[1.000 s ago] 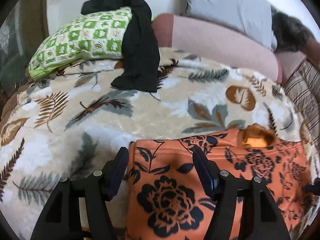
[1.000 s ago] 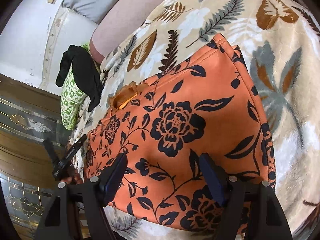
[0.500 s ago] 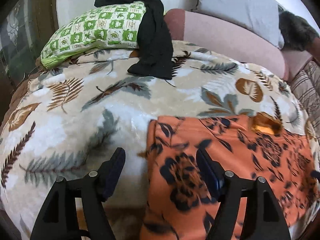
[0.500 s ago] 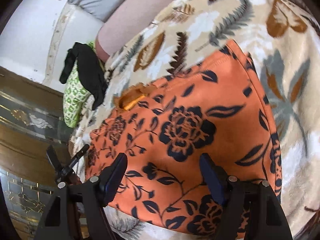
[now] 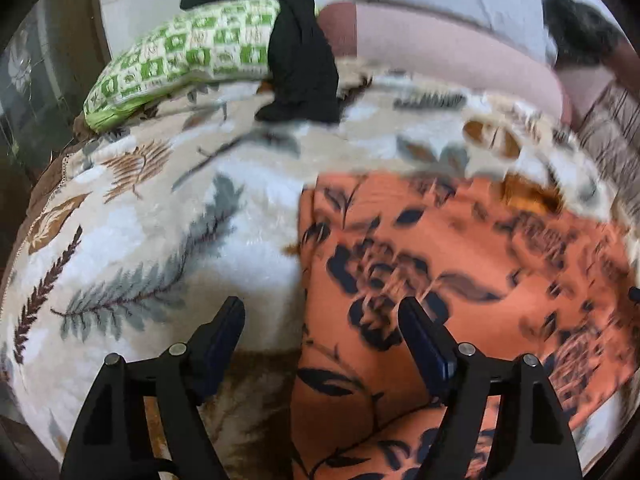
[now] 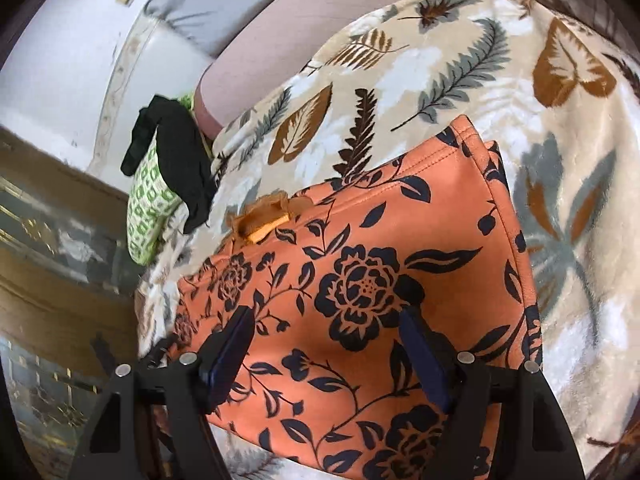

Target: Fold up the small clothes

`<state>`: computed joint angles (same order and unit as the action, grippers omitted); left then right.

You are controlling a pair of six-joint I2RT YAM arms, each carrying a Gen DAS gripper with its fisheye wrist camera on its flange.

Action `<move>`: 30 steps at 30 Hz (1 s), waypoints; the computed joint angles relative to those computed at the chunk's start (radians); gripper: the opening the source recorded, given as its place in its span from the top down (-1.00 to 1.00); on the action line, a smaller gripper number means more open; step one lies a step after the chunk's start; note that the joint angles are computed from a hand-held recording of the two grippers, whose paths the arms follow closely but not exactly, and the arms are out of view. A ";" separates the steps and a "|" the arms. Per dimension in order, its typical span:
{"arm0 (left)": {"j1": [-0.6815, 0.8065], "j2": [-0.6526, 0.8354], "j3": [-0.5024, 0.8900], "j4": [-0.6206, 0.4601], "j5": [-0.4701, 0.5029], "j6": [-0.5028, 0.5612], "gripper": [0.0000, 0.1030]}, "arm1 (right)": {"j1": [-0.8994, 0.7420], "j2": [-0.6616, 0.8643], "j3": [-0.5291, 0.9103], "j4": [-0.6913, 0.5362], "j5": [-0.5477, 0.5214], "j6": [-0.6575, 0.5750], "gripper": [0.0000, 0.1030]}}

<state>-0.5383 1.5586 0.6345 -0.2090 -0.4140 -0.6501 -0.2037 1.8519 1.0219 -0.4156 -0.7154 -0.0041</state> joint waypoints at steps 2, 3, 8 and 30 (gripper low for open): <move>0.025 0.060 -0.004 0.029 0.034 0.016 -0.61 | -0.009 0.067 0.029 -0.016 0.016 0.024 -0.52; 0.037 0.046 -0.011 0.028 0.048 0.005 -0.61 | -0.022 0.079 0.023 0.000 -0.006 0.034 -0.52; -0.027 -0.109 -0.007 -0.085 -0.033 -0.047 -0.61 | -0.033 -0.078 -0.053 -0.026 -0.033 -0.007 -0.52; -0.471 -0.237 0.029 -0.341 -0.243 -0.448 -0.61 | -0.142 -0.542 -0.374 -0.204 -0.164 -0.187 -0.52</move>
